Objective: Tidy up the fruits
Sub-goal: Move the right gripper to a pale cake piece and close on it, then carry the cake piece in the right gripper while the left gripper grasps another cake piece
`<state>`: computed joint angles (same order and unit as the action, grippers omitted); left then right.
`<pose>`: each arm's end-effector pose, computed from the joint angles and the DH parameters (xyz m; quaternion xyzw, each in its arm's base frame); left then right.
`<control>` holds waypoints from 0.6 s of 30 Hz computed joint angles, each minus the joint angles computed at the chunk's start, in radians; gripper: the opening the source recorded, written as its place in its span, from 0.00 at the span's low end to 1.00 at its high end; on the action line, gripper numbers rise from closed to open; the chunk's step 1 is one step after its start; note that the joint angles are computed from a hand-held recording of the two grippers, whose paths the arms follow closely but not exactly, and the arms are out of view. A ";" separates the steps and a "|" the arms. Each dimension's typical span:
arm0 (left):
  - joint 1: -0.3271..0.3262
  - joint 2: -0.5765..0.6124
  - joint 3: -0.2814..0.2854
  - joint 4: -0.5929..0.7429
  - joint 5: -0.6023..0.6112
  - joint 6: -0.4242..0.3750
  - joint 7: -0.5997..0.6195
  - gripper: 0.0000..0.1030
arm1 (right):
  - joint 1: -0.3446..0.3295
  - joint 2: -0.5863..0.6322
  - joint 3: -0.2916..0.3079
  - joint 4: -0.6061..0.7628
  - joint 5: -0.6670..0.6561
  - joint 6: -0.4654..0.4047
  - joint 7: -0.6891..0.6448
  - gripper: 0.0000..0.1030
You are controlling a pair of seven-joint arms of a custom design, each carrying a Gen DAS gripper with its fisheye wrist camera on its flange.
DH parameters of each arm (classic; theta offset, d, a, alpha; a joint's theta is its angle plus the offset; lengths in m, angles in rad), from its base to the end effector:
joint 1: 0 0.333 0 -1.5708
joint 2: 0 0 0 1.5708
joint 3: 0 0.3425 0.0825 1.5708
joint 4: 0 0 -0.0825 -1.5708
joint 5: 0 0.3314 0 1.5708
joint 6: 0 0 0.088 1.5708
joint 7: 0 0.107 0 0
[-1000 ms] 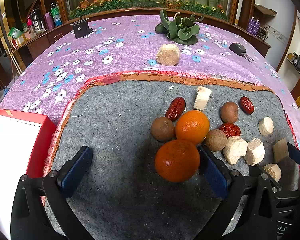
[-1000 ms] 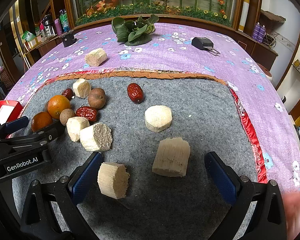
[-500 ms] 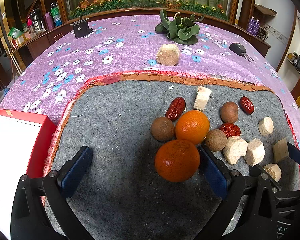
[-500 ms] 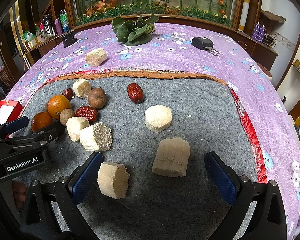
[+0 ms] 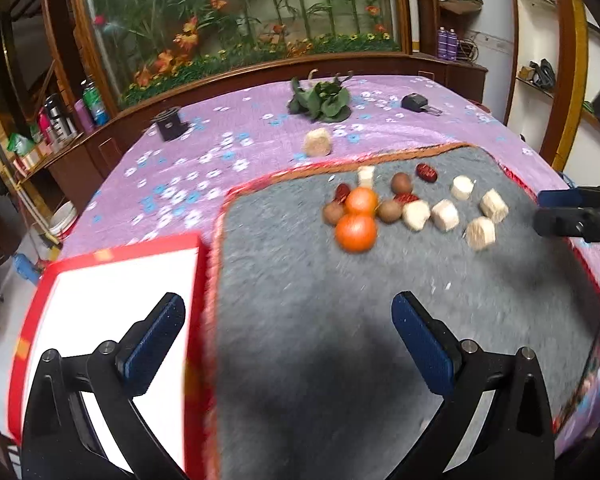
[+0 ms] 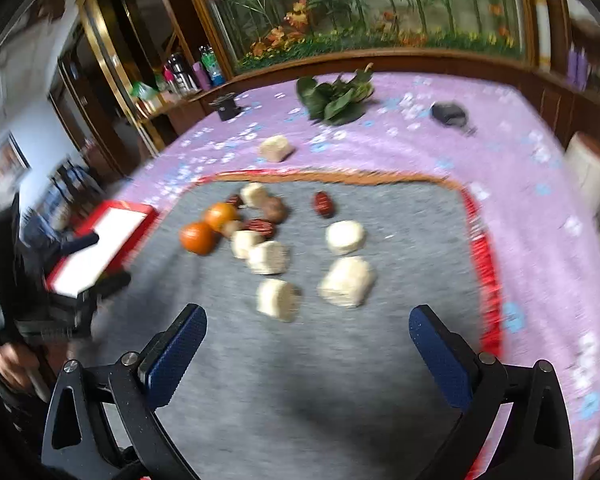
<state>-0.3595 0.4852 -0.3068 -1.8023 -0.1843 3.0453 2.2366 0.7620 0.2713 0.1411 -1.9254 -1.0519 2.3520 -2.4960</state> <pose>0.5584 -0.3740 0.4338 -0.2312 0.8931 -0.3352 0.1914 0.3835 0.4560 0.4282 -0.4298 0.8217 -0.2111 0.3091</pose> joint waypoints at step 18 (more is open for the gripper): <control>0.065 -0.007 -0.143 0.032 -0.162 -0.165 0.112 0.97 | 0.019 0.016 -0.126 -0.060 -0.117 0.253 0.215 0.17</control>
<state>-0.2947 0.4785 -0.4500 -1.7707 -0.3462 2.8805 2.3491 0.7805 0.2877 0.0148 -1.9850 -1.1686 2.6047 -2.2808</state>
